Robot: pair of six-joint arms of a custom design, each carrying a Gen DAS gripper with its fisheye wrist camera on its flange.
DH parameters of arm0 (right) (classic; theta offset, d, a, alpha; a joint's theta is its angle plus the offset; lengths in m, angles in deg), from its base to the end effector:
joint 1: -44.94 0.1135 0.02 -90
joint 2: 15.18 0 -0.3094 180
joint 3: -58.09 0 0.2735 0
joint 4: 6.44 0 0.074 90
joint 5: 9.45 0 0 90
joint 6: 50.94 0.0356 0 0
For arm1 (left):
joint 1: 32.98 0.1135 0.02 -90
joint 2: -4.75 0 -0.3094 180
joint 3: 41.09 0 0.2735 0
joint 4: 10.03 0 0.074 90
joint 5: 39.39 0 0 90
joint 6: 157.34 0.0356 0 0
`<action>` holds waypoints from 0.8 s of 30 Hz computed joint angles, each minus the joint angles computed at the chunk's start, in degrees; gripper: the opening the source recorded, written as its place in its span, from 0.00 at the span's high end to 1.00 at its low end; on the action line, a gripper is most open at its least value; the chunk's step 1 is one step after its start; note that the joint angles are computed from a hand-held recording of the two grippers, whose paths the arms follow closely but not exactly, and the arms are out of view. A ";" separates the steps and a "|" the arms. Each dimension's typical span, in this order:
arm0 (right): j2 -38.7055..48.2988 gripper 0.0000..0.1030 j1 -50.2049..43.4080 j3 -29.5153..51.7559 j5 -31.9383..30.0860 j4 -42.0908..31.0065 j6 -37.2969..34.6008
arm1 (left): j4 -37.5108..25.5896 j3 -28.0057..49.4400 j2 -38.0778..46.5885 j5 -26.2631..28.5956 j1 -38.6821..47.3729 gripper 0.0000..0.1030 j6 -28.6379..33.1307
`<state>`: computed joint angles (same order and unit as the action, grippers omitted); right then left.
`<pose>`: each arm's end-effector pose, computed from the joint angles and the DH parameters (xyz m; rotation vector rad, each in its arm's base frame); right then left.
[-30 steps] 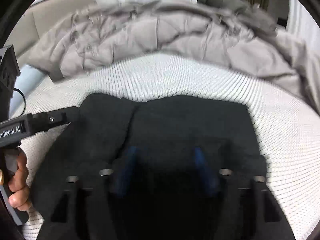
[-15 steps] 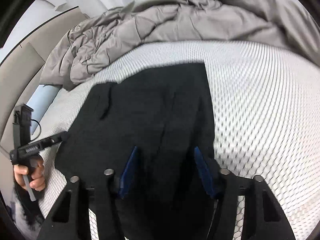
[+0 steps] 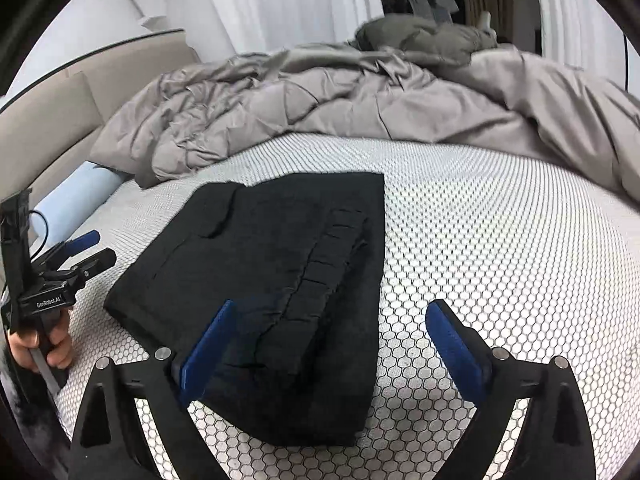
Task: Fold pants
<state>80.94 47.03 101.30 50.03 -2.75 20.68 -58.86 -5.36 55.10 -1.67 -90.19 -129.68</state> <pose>0.2854 0.0285 0.1237 -0.6445 2.2438 0.5050 0.0941 -0.0941 0.1970 -0.3428 2.1238 0.0923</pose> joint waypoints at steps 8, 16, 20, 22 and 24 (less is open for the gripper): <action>-0.89 0.00 -1.88 -3.35 -4.75 7.80 4.30 | 1.48 -0.15 -2.20 -0.75 -1.77 0.01 -2.73; -1.77 0.00 2.49 -4.89 -2.51 12.10 6.93 | 9.35 -1.28 -0.64 1.29 0.34 0.01 3.19; -1.37 0.00 3.63 -5.18 -0.86 12.84 5.86 | 11.18 -1.86 0.20 0.57 -0.30 0.01 4.51; -1.09 0.00 3.67 -4.94 -0.59 12.26 5.25 | 11.42 -2.11 -0.30 0.83 0.28 0.01 5.33; -1.06 0.00 3.54 -5.12 -0.48 12.85 5.27 | 11.80 -2.42 -0.59 0.93 0.66 0.01 5.56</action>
